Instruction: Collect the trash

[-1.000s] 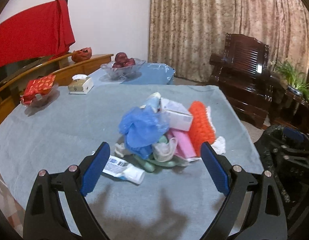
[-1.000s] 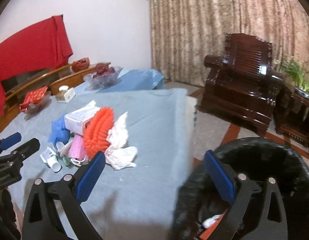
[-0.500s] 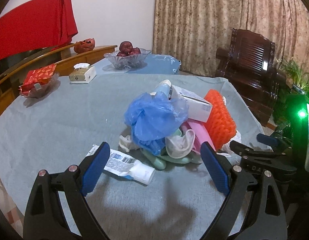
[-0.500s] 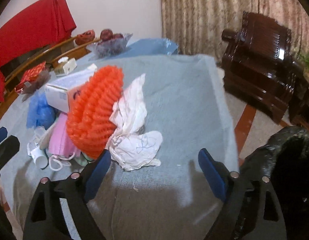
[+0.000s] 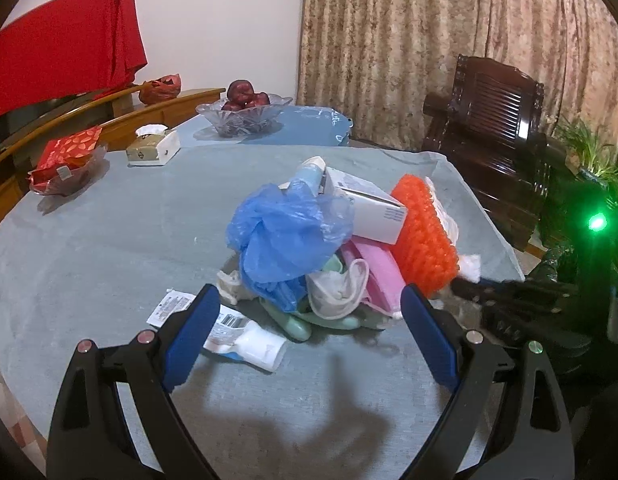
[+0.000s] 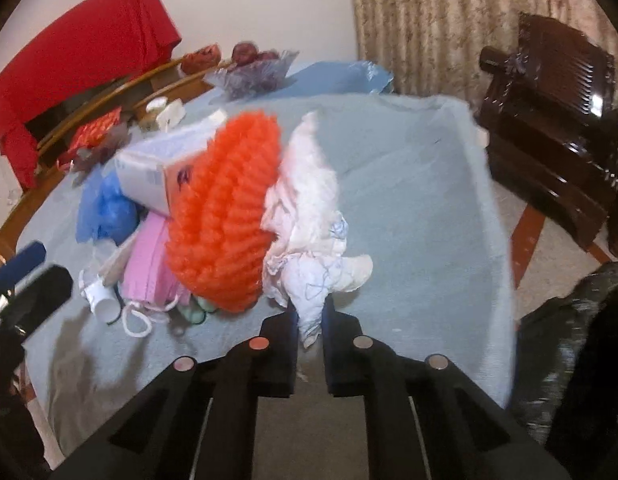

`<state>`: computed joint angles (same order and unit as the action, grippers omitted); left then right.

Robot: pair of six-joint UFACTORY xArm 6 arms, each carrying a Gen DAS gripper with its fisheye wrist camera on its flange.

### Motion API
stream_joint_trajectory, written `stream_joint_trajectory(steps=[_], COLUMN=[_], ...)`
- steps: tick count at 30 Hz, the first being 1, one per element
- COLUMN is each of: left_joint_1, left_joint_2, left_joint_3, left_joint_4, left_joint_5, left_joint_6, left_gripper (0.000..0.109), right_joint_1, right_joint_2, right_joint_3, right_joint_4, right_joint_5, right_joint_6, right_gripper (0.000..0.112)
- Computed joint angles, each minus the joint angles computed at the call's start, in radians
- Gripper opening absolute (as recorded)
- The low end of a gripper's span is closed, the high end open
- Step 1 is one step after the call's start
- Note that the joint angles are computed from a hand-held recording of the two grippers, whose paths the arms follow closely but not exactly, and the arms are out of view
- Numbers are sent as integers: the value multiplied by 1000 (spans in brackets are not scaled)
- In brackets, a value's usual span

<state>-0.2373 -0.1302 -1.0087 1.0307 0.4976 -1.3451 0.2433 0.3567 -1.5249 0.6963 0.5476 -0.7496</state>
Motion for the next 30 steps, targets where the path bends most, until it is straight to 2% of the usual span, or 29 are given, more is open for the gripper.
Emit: stream_joint_trajectory(steps=[7, 11, 24, 30], left_joint_1=[-22, -39, -88, -93], left_joint_2=[32, 71, 254, 363], left_joint_3=[-38, -76, -261, -369], left_joint_4=[4, -5, -70, -102], left_joint_5=[-26, -52, -137, -127], left_joint_6=[1, 17, 108, 161], left_gripper=[83, 79, 72, 71], right_joint_1=[-39, -70, -142, -163], right_joint_2=[-38, -37, -53, -52], right_joint_3=[14, 3, 7, 11], right_joint_4=[-5, 0, 73, 96], right_joint_5=[-56, -52, -65, -60], right_joint_6=[7, 24, -14, -26], right_gripper=[10, 10, 10, 10])
